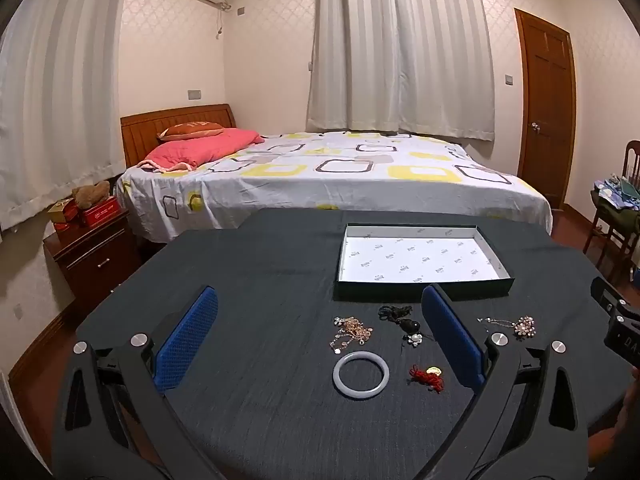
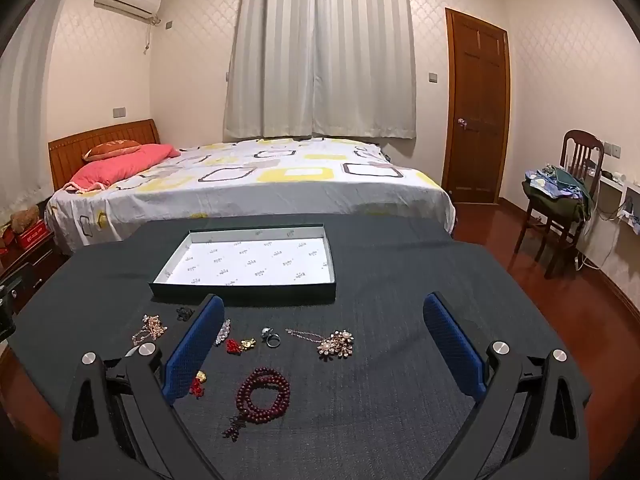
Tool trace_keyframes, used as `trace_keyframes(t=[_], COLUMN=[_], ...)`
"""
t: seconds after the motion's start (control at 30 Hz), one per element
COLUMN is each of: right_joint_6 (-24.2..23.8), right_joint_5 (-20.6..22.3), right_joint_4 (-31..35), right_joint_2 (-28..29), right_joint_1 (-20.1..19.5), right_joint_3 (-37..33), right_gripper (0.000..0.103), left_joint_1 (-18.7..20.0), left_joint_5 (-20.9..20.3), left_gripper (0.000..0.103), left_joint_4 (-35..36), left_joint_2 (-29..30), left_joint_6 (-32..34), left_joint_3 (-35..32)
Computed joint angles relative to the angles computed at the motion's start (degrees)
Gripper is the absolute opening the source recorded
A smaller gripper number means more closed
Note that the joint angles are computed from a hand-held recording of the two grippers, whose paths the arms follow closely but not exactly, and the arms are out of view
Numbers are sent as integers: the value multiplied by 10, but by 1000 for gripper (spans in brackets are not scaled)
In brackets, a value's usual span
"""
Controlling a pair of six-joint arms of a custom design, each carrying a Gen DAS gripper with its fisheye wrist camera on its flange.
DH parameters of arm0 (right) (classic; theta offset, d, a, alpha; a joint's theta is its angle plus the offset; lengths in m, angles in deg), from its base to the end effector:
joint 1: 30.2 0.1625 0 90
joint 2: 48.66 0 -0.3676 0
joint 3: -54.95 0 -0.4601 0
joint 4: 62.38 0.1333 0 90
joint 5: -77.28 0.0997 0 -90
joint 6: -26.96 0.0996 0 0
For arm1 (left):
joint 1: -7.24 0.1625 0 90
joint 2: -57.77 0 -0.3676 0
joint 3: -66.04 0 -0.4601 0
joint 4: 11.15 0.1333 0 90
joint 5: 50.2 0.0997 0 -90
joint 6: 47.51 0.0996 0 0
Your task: Organize jewelry
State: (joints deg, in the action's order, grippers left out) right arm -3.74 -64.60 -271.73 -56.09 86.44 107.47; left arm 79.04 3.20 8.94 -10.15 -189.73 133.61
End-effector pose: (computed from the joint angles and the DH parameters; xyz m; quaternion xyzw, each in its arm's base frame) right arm 0.3969 -0.6686 -0.0365 0.1123 -0.7557 0.5301 0.3678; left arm -0.0168 -0.6680 0.3851 0.2049 0.7705 -0.4947 0.3460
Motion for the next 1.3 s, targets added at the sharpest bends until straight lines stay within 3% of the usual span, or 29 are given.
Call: trace_keyframes(t=[1.3], right_joint_6=[-3], right_joint_5=[-6], right_joint_4=[3], right_joint_2=[0], right_joint_1=[5], right_joint_3=[-3], right_gripper=[97], left_joint_1=[-5], left_joint_5=[3], left_gripper=[99], left_joint_4=[18], left_joint_2=[-7], left_joint_6=[2], left_joint_3=[4])
